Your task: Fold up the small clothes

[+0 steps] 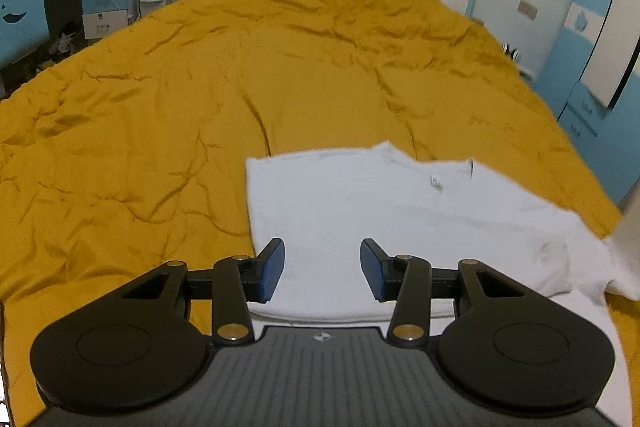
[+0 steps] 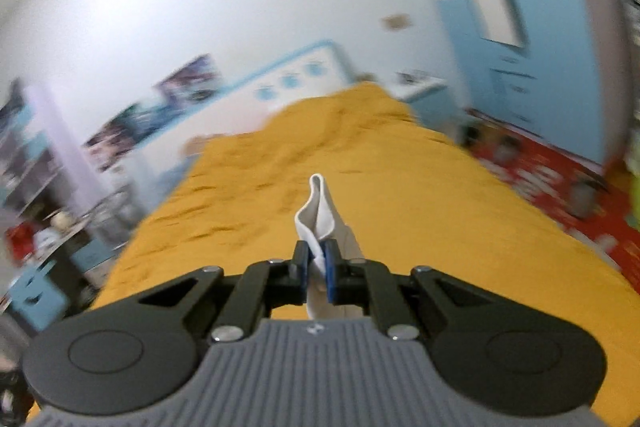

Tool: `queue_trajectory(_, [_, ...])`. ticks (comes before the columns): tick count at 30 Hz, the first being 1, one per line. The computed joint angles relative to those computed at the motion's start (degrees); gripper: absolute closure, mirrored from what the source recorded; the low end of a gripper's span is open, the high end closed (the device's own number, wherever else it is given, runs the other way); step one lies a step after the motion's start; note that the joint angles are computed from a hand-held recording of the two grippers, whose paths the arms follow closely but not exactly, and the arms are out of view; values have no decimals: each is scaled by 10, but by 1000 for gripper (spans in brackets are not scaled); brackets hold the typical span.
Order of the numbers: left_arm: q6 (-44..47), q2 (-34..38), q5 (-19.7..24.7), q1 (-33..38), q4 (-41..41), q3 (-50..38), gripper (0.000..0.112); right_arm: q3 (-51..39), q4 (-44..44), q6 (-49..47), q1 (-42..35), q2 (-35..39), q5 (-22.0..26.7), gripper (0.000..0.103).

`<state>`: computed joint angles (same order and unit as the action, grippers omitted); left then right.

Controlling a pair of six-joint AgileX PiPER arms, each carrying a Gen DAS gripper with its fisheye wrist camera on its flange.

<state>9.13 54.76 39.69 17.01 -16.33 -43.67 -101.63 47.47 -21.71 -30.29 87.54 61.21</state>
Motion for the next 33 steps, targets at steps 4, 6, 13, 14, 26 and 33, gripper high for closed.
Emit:
queue_trajectory(4, [128,-9,32,100,-112,5,60,-151,-142,144,187,42,-1,100])
queue_trajectory(6, [199,-9,55,151,-171,14,60,-223,-214,201,275,74,7,100])
queue_trajectory(13, [369,22,118,286,-281,38,60,-288,-389,346,515,164,-2,100])
queue_trajectory(14, [384,28,122,299,-291,40,60,-256,-390,354,528,164,-29,100])
queue_trajectory(26, [457,117,124,363,-410,38,65,-90,-359,405,688,329,-240,96])
queue_trajectory(33, [469,168,94,328,-455,35,65,-9,-207,239,675,333,-275,73])
